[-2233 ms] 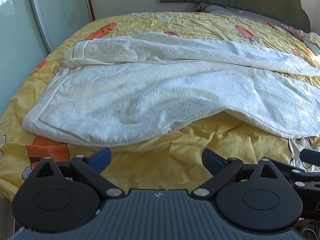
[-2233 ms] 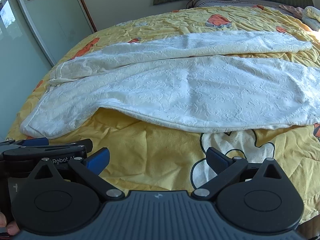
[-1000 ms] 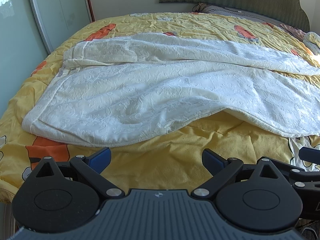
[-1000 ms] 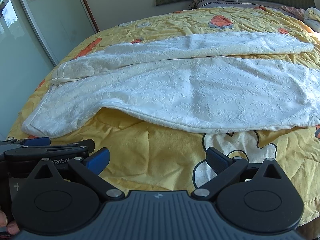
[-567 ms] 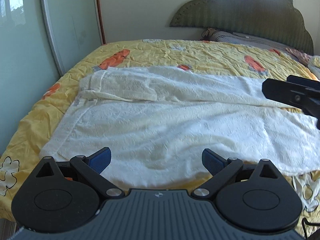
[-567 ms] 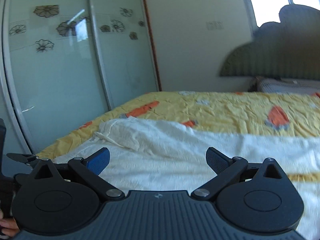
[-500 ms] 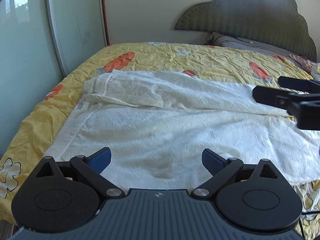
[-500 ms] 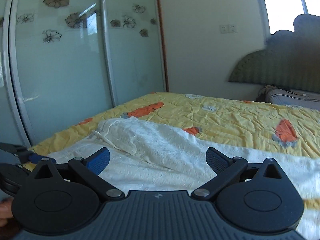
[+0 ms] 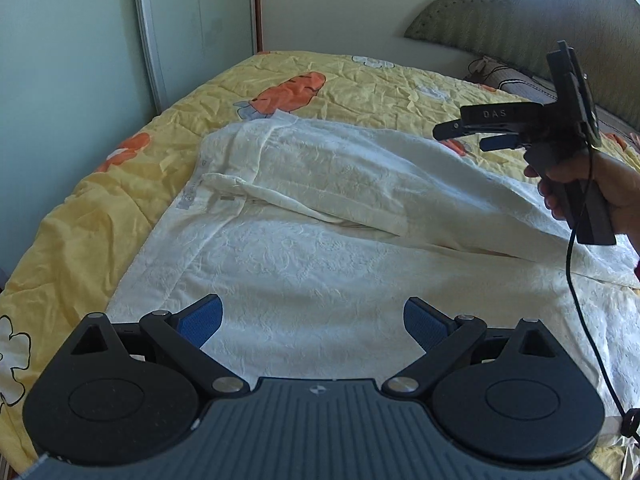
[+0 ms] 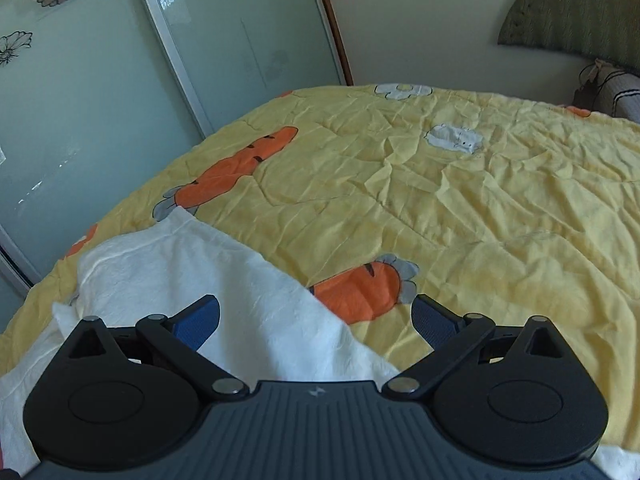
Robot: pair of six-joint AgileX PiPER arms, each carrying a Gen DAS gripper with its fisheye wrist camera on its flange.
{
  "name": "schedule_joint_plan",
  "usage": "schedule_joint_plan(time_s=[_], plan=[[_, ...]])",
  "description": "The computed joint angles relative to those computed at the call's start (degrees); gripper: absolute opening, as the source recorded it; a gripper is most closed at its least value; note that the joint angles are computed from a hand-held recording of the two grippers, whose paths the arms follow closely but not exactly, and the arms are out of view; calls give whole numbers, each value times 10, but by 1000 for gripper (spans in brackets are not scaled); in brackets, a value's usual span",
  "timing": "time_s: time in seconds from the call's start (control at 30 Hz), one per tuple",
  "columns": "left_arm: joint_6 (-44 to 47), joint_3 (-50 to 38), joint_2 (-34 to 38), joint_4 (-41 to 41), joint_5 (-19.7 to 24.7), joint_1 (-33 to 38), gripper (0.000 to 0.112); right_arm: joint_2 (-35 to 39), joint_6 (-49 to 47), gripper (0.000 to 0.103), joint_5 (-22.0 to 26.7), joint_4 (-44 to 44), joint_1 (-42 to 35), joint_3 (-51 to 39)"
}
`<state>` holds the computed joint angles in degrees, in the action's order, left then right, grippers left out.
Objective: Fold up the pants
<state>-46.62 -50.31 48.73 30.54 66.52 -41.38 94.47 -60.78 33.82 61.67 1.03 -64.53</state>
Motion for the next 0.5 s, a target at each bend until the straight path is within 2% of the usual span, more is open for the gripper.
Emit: schedule_joint_plan(time_s=[0.03,0.1,0.13,0.17,0.2,0.23,0.27,0.3,0.33,0.37,0.5], plan=[[17,0,7,-10,-12,21,99,28,9,101,11,-6,3,-28],[50,-1,22,-28,-36,61,99,72,52,85,40,-47,12,-86],[72,-4,33,-41,-51,87,99,87,58,84,47,-64,18,-105],[86,-7,41,-49,-60,104,99,89,41,74,44,-70,25,-111],[102,-11,51,-58,-72,124,99,97,38,59,58,-86,28,-125],[116,-15,59,-66,-84,142,99,98,31,51,68,-93,29,-131],[126,-18,65,-71,-93,154,99,99,20,33,84,-91,28,-135],[137,-25,78,-79,-105,172,99,91,9,28,83,-89,30,-126],[149,-33,88,-89,-117,189,99,77,0,26,59,-101,42,-110],[162,-40,97,-101,-127,206,99,55,-29,19,26,-101,56,-82],[226,-83,139,-186,-165,286,98,-73,-222,13,-176,-46,154,80]])
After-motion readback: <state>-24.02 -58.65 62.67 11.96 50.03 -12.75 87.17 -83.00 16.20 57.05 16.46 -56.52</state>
